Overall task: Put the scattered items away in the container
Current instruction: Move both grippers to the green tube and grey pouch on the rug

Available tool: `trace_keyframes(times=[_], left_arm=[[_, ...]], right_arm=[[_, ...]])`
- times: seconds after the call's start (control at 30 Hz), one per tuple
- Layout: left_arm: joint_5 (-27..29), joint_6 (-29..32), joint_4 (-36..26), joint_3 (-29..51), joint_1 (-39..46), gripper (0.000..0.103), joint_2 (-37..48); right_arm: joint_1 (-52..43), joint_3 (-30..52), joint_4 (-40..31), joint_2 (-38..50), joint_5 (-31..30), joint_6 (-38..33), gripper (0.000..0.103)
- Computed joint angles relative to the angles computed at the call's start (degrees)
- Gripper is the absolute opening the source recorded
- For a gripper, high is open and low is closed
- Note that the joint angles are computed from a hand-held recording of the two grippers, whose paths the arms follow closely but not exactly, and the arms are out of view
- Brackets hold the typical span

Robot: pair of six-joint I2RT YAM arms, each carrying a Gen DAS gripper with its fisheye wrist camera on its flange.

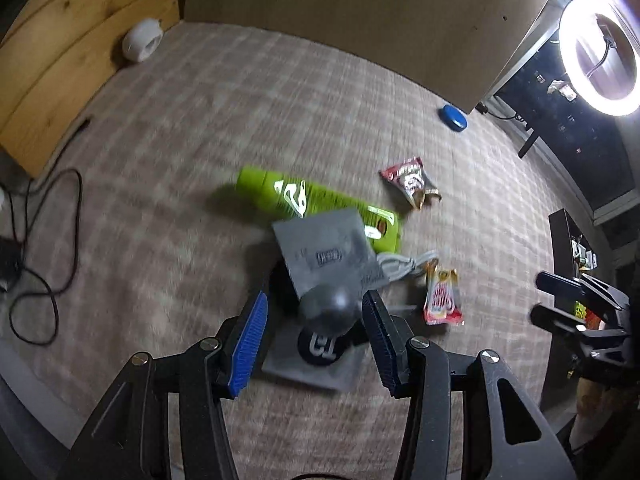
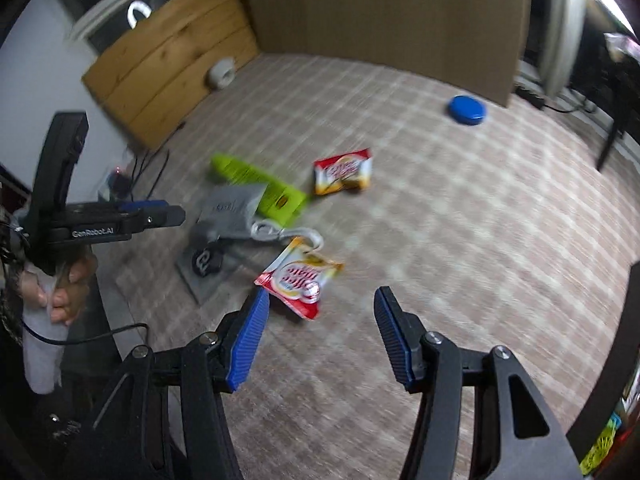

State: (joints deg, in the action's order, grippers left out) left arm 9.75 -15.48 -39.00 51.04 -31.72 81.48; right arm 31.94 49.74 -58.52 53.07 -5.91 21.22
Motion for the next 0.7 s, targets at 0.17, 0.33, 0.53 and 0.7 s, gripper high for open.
trace_keyframes(times=[0.17, 0.33, 0.53, 0.7], left_arm=[[1.1, -1.6, 1.7, -2.9, -2.2, 0.046, -0.4], [0.5, -2.0, 1.9, -0.6, -1.9, 0.045, 1.9], [0.9, -0.6, 3.1, 4.2, 2.2, 0.045, 7.6], [3.5, -3.6, 4.2, 8.8, 5.4, 0.046, 14.9]], right_arm=[[2.7, -2.2, 3.6, 3.7, -0.2, 2.2, 0.054], [2.1, -2.6, 5.5, 5.2, 0.4, 3.1, 0.054], [-3.2, 0.8, 8.3, 10.3, 0.7, 0.6, 0.054], [-5.1, 5.5, 10.8, 19.9, 0.2, -2.0, 0.055]])
